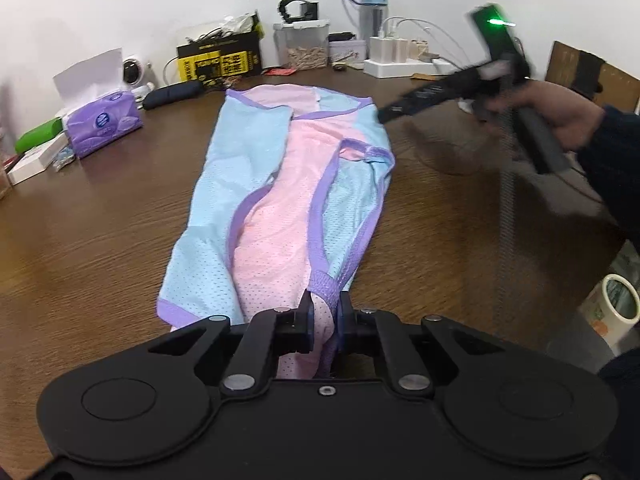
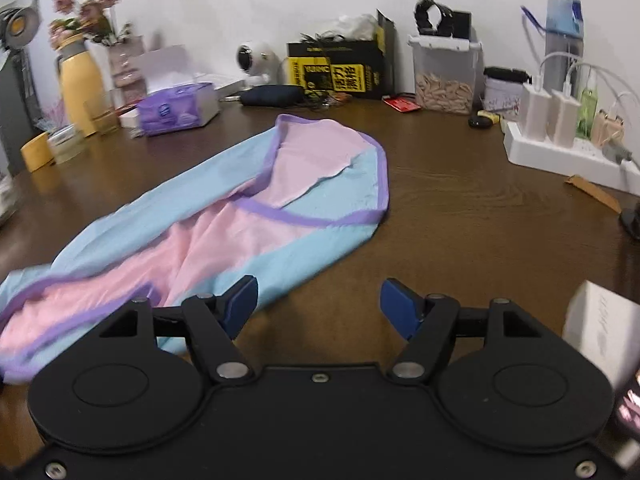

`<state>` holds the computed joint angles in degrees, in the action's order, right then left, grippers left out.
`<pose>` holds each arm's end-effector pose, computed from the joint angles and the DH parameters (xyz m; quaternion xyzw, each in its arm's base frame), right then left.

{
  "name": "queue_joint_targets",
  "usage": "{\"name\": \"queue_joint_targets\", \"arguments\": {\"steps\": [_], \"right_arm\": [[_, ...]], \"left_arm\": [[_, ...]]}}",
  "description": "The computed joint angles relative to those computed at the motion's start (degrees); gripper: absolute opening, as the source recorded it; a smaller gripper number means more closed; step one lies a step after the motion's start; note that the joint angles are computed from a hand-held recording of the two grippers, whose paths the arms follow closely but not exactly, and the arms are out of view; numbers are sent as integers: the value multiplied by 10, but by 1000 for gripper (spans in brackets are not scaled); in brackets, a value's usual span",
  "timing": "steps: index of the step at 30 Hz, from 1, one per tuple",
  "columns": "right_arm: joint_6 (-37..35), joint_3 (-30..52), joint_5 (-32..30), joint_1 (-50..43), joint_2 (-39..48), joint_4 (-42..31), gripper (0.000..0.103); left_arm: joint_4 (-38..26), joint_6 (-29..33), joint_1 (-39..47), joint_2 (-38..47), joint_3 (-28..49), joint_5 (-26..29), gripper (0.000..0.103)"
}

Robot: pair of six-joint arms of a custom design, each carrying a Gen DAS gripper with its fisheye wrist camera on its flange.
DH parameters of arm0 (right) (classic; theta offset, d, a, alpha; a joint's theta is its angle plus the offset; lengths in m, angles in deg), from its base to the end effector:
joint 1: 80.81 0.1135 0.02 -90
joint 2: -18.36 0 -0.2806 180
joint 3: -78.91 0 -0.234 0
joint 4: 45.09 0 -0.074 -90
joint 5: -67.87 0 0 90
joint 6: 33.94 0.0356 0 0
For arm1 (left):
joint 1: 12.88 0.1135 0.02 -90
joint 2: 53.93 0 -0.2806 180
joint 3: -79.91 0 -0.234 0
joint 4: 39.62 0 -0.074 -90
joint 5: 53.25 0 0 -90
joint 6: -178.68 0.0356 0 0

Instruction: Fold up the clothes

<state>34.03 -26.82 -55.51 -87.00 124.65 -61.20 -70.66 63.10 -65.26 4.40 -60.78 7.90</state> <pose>0.3663 -0.0200 0.1815 -0.2249 0.8720 0.1767 0.3973 0.1121 -0.1174 0.1954 0.1282 0.9052 -0.0261 0.4044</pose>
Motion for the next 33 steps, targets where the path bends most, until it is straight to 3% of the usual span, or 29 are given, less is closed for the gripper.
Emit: {"name": "queue_joint_targets", "arguments": {"steps": [6,11,12,13,14,17,21,24,25,26,28,30,33], "right_arm": [[14,24,22,27,30,20,69],[25,74,81,56,59,17,31],[24,75,96,62,59,20,27],[24,73,101,65,57,24,11],[25,73,100,66,58,24,6],[48,78,95,72,53,27,6],[55,134,95,103,48,1,6],[30,270,124,164,104,-82,6],[18,313,139,182,131,-110,10],[2,363,164,204,165,-145,23],[-35,417,216,234,204,-189,30],[-53,387,228,238,187,-157,34],[-12,294,189,207,121,-75,58]], "left_arm": [[34,29,45,-38,-29,57,9],[48,38,56,-52,-43,73,8],[58,41,63,-56,-50,80,8],[69,43,70,-60,-57,87,8],[75,42,71,-63,-62,87,8],[77,42,79,-95,-70,91,7],[12,18,125,-192,-66,115,7],[-15,-5,138,-211,-75,113,7],[-22,-13,140,-214,-78,111,9],[-30,-17,133,-211,-77,107,11],[-42,-21,113,-209,-73,99,15],[-61,-25,118,-248,-73,101,22],[-101,-5,213,-320,-68,169,27]]}}
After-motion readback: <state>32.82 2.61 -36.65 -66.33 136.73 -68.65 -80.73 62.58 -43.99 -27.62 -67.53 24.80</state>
